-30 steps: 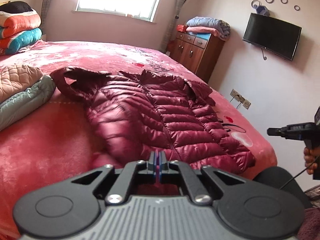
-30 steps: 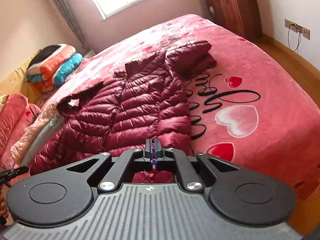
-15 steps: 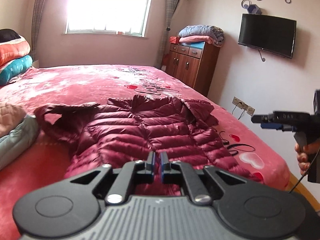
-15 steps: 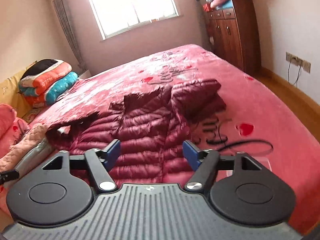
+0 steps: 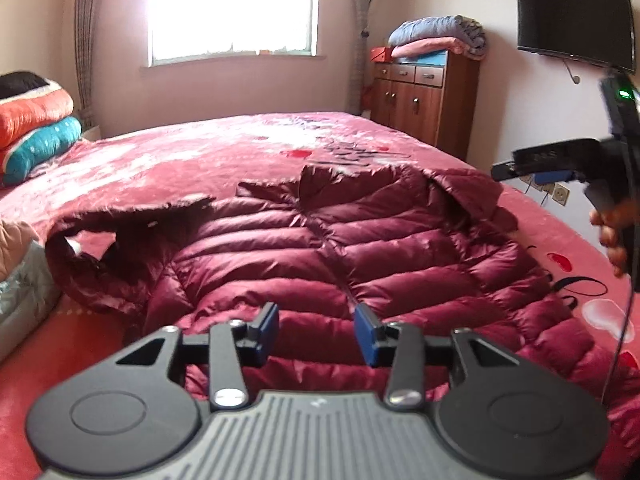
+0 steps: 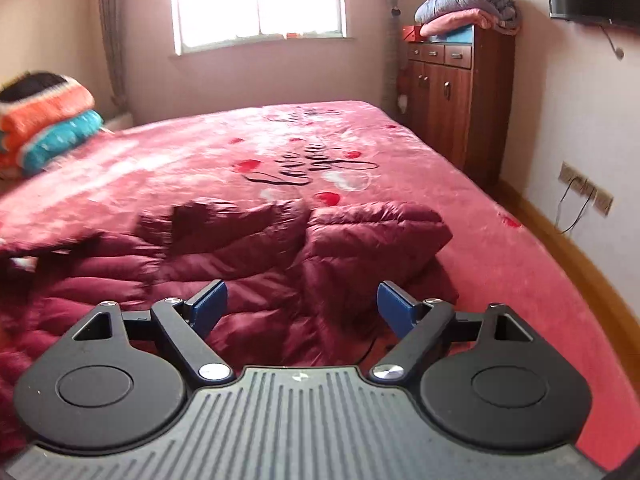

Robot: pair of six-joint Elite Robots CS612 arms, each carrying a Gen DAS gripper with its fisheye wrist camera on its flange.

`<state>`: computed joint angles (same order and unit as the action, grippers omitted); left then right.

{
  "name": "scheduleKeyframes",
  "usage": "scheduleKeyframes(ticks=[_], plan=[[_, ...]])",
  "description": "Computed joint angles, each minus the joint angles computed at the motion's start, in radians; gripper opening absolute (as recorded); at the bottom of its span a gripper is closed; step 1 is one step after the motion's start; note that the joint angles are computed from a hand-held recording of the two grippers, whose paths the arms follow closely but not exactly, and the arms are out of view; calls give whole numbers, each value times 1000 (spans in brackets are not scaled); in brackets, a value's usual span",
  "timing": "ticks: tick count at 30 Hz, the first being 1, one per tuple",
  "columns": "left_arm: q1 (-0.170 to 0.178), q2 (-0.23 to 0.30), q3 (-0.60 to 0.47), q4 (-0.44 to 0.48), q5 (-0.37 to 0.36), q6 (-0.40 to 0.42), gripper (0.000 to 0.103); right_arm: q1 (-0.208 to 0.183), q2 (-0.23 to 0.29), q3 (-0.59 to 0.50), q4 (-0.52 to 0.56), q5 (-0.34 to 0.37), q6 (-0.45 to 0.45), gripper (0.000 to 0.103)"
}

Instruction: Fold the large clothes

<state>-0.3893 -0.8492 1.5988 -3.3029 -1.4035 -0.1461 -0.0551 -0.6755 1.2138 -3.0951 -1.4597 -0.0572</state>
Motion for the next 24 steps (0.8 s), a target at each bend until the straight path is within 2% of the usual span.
scheduleKeyframes(ticks=[2, 6, 10, 11, 13, 14, 15, 18, 20, 24], plan=[[4, 15, -12, 5, -4, -19, 50, 8, 35, -59, 34, -30, -22, 102], [11, 36, -25, 14, -13, -43, 52, 24, 105, -176, 89, -100, -59, 102], [14, 53, -31, 5, -23, -41, 53, 45, 181, -301, 170, -235, -77, 102], [14, 56, -33, 5, -23, -41, 53, 50, 199, -331, 197, -265, -79, 99], [16, 60, -32, 0, -27, -44, 53, 56, 227, -371, 218, -334, -87, 82], [18, 61, -33, -2, -30, -47, 53, 55, 234, -377, 209, -351, -87, 64], [19, 62, -32, -4, -32, -50, 53, 53, 235, -376, 204, -354, -79, 48], [22, 66, -31, -10, -41, -68, 53, 37, 209, -324, 153, -336, -34, 18], [24, 66, -32, -4, -45, -74, 53, 24, 174, -262, 99, -314, 21, 10], [26, 63, -30, 4, -60, -91, 53, -24, 83, -107, -40, -234, 207, 7]])
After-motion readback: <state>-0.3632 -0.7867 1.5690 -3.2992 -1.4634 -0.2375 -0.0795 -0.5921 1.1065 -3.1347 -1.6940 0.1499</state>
